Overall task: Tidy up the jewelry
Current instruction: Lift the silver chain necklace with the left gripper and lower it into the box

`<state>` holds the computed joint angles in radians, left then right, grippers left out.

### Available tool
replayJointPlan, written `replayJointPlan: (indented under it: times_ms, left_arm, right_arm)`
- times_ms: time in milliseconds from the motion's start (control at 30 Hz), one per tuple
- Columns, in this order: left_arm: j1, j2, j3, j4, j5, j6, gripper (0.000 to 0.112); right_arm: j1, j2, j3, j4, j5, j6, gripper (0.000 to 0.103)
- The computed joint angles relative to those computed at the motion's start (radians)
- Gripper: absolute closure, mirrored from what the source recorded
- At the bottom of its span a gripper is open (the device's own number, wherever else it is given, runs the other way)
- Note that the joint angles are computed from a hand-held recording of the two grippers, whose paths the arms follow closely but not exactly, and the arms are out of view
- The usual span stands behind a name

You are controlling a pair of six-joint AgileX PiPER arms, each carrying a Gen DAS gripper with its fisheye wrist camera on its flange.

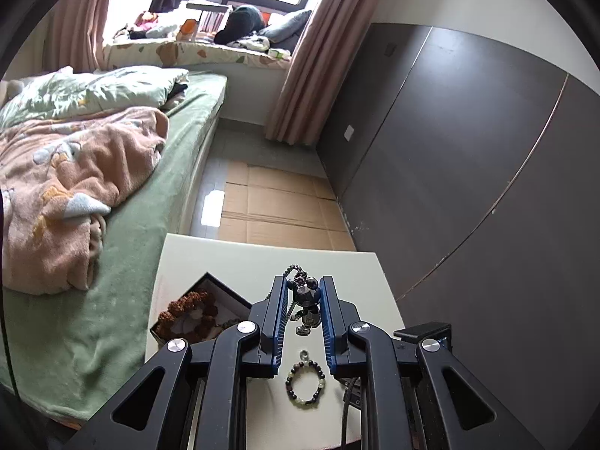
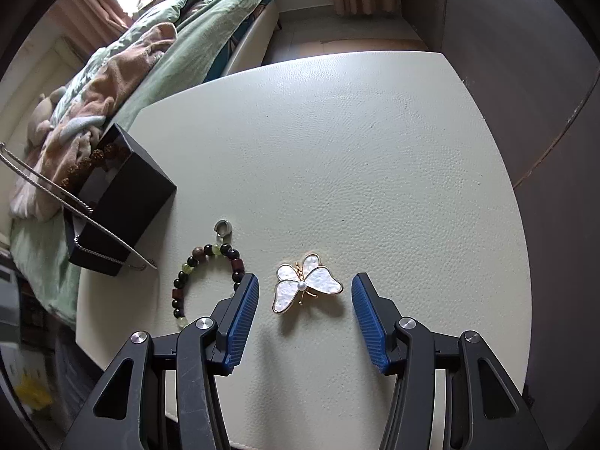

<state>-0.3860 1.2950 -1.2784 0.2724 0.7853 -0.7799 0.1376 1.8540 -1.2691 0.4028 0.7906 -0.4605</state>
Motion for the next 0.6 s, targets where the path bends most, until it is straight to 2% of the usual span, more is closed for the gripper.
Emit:
replayJointPlan:
  times_ms: [167, 300, 533, 600]
  left_arm:
    - [0.030, -0.019, -0.066, 0.002, 0.038, 0.043, 0.094]
    - [0.060, -0.025, -0.133, -0.006, 0.065, 0.093, 0.094]
    - [0.102, -0.021, -0.255, -0.022, 0.112, 0.161, 0.094]
    - [0.109, -0.018, -0.291, -0.007, 0.128, 0.172, 0.094]
  right_arm:
    - [0.051, -0.003, -0.002, -0.115, -0.023, 0.058, 0.050]
    - [0.084, -0.013, 0.001, -0.236, -0.032, 0.126, 0.061]
    - [0.087, -0.038, 0.021, -0.275, -0.036, 0.113, 0.062]
    - [0.077, -0.059, 0.037, -0.242, -0.039, 0.089, 0.062]
